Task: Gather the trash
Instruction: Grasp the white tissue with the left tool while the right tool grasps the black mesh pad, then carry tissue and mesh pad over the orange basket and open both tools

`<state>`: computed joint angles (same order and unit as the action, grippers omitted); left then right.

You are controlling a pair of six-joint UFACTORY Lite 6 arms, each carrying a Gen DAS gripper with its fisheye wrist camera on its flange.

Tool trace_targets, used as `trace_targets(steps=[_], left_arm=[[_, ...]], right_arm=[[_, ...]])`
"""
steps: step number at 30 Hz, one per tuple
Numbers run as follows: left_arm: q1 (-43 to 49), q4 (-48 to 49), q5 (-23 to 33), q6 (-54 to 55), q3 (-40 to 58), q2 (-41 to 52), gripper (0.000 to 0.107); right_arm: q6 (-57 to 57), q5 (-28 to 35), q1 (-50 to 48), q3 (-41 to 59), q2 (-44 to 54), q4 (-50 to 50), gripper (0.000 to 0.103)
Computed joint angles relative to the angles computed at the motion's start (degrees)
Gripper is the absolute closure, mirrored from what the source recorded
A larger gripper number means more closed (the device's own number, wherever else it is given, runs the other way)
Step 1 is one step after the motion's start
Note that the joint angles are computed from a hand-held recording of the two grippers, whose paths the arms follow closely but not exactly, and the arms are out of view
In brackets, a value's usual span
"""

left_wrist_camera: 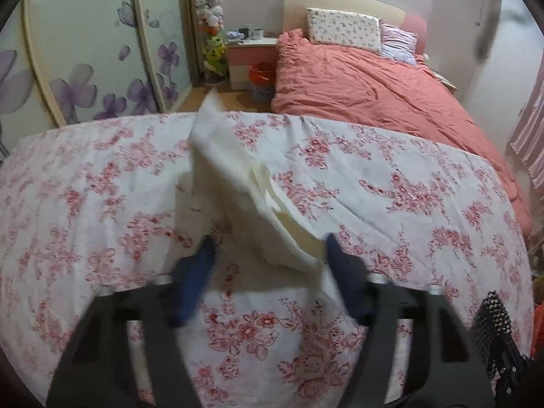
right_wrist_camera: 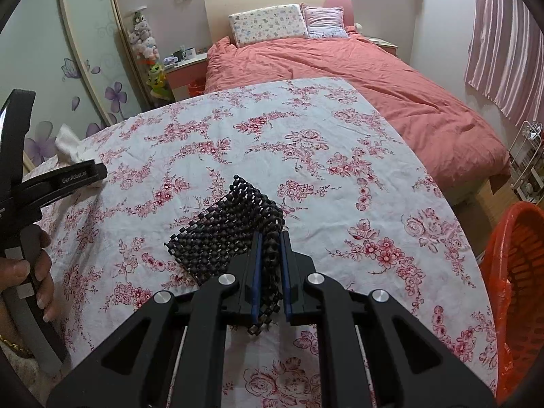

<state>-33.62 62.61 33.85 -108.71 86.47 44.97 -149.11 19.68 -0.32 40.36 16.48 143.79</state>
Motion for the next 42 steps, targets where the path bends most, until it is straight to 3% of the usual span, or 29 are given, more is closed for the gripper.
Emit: trace_targets(steps=[2, 5, 15, 23, 33, 37, 42], left_arm=[[-0.2, 2.9, -0.5, -2.5, -2.1, -0.9, 0.073], [-0.1, 7.8, -2.6, -7.0, -6.7, -3.4, 0.085], [-4.0, 25.3, -5.2, -27.8, -27.3, -17.1, 0.089], [-9.6, 18.9, -1.6, -22.2, -30.7, -24.5, 0.089], [-22.5, 5.9, 9.1, -10.8, -26.2, -30.0, 0.089], [-28.2, 1.7, 14.1, -7.1, -20.8, -29.2, 0.089], [-34.5, -2.3, 20.0, -2.7, -11.7, -25.6, 0.089]], right_arm=[[-0.1, 0.0, 0.0, 0.0, 0.0, 0.1, 0.092], [-0.2, 0.0, 0.0, 0.0, 0.0, 0.2, 0.092], [1.4, 0.8, -0.8, 0.0, 0.5, -1.8, 0.092], [6.5, 2.6, -3.4, -1.1, -0.7, -8.7, 0.093], [39.0, 11.2, -19.0, -9.6, -21.6, -46.5, 0.093], [47.5, 16.9, -27.6, -12.6, -32.6, -58.1, 0.093], [51.6, 26.1, -39.9, -12.5, -38.7, -66.7, 0.093]])
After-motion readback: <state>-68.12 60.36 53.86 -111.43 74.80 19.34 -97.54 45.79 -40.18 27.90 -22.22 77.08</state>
